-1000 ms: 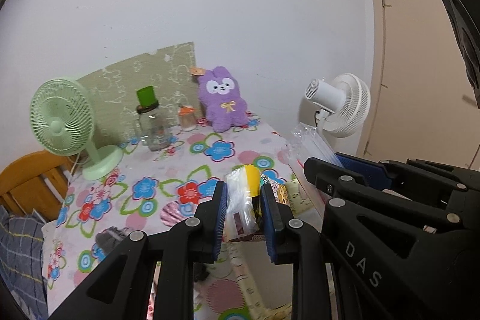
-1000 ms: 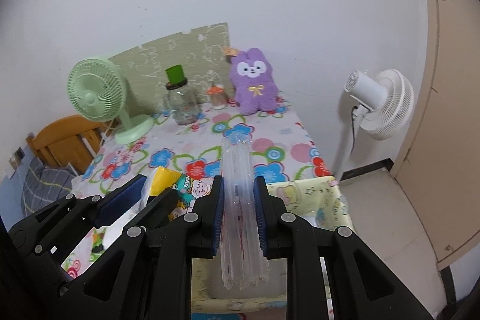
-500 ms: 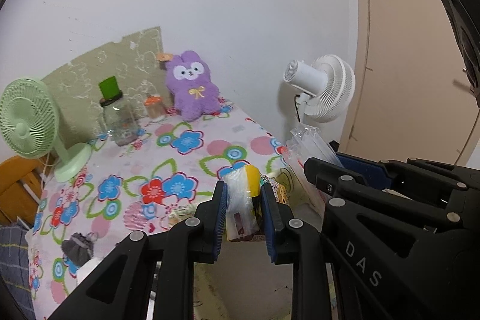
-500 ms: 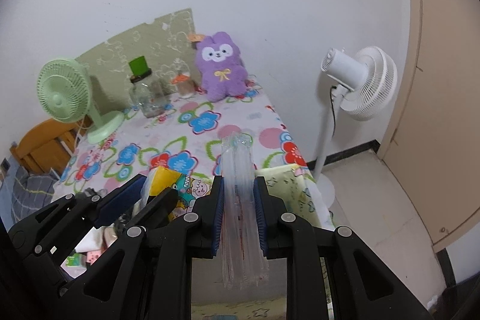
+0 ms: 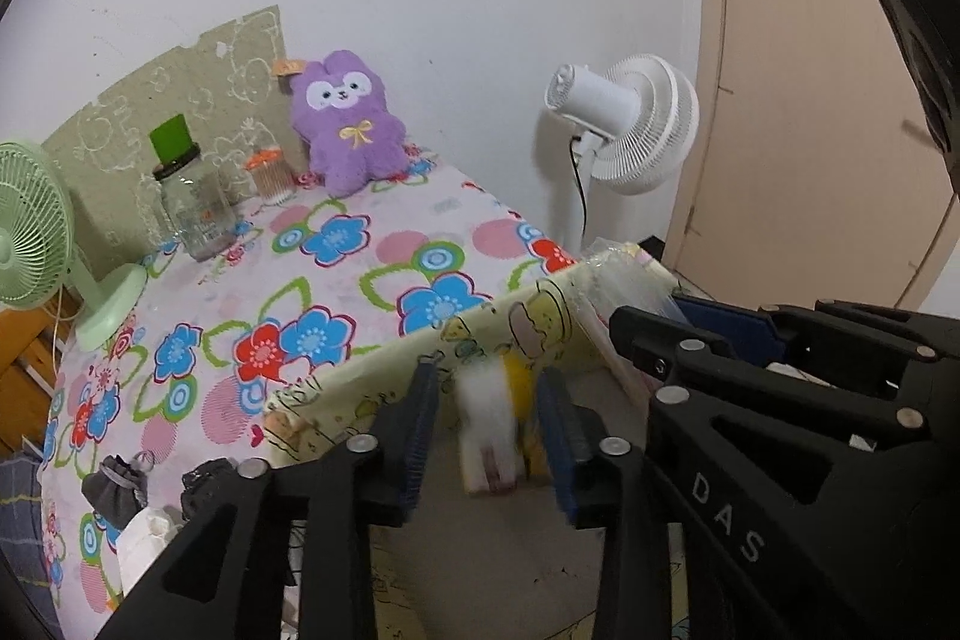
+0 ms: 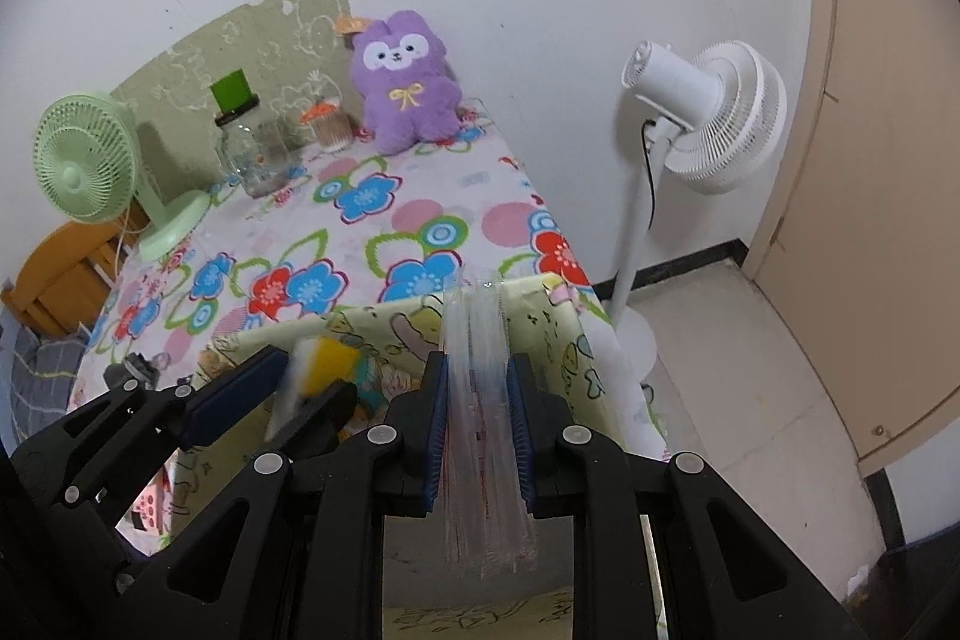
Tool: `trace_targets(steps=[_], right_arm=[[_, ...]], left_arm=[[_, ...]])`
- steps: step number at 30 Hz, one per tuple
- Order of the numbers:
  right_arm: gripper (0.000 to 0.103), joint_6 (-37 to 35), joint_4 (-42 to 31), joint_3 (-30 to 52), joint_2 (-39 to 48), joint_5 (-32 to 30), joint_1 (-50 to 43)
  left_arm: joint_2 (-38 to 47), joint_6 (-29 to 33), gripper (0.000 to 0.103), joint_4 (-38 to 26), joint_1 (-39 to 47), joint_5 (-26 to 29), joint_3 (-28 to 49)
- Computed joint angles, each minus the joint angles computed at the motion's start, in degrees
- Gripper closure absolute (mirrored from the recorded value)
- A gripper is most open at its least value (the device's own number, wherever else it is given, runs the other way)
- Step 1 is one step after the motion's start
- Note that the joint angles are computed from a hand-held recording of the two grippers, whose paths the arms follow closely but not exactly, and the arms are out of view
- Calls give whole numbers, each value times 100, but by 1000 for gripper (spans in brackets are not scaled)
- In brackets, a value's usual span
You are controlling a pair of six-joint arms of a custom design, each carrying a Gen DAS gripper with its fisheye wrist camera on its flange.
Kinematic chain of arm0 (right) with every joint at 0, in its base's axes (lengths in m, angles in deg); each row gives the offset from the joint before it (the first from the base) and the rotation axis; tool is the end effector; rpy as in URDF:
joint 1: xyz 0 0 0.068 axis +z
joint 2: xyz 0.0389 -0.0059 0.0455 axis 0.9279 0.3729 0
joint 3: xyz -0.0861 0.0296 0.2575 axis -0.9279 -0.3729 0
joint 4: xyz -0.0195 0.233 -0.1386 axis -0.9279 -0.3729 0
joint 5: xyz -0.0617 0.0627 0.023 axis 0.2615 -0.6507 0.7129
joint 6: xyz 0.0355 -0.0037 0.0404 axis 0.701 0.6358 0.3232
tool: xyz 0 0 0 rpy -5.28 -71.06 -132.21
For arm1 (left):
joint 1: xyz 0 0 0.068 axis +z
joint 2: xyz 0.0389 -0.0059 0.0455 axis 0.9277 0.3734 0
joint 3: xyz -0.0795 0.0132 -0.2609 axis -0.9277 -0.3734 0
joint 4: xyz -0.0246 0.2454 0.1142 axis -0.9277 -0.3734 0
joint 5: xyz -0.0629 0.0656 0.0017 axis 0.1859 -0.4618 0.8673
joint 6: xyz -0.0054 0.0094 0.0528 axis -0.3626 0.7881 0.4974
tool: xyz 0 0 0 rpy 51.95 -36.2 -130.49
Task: Organize soft objects
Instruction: 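Lower both items into the box and open both grippers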
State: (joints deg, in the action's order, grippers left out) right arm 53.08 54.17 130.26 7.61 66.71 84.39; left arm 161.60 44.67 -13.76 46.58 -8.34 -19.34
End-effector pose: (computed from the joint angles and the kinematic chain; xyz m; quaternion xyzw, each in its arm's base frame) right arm 0.2945 0.0832 0.1823 -0.0074 0.9321 0.0608 0.3569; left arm 0.2715 -0.1030 0.1795 0.1439 0.9101 -0.0286 0.3877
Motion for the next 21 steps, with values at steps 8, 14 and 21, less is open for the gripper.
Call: trace_targets(steps=[8,14,21], right_arm=[[55,-97,-35,-13,140,-38,-28],[32,-110,13,-147,-64,-27,63],[27,-32,-99,-320,-503,291,317]], left_arm=[[153,-64,35,-258,-25,-95,112],[-151,-60,6,-309,-60,-241,-58],[-586,-37,5,-460,-72,-306,-247]])
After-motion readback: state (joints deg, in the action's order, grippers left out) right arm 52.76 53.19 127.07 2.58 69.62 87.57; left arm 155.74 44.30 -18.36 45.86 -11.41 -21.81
